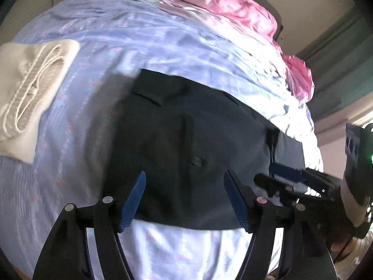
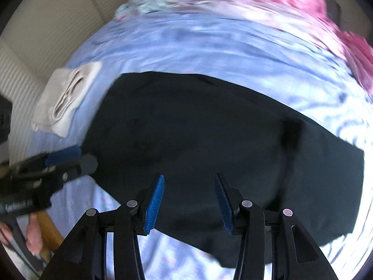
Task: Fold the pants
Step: 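Grasp the folded trousers' end with the left gripper and lift it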
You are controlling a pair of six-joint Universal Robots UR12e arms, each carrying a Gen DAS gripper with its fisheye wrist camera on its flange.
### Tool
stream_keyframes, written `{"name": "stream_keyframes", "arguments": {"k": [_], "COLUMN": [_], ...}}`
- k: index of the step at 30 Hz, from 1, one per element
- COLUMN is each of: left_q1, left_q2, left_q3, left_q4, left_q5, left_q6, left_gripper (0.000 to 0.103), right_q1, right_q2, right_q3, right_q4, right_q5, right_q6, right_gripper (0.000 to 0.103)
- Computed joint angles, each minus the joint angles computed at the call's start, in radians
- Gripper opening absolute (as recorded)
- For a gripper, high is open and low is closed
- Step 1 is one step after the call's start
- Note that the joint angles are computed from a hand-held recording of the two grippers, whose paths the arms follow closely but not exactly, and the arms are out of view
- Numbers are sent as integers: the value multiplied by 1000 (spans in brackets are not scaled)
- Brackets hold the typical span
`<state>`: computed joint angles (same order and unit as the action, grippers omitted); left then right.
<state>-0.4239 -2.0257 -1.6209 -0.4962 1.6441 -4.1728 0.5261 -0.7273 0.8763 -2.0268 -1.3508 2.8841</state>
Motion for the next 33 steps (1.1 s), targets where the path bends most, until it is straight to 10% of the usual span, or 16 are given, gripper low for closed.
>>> {"name": "stream_keyframes", "arguments": {"k": [15, 26, 33], "left_q1": [136, 206, 201], "left_q2": [-29, -119, -149], "left_q3": [-142, -199, -164], "left_q4": [248, 590, 617], "left_q5": [-268, -506, -575], "left_q6": [62, -136, -104], "left_gripper": [73, 78, 77], "right_q1": [88, 103, 103], "right_q2": [139, 178, 193], "right_q3": [-201, -255, -274], "right_q4": [93, 136, 157], "right_q5": [-98, -137, -137], "right_q6": [131, 137, 148], "right_gripper": [46, 46, 46]}}
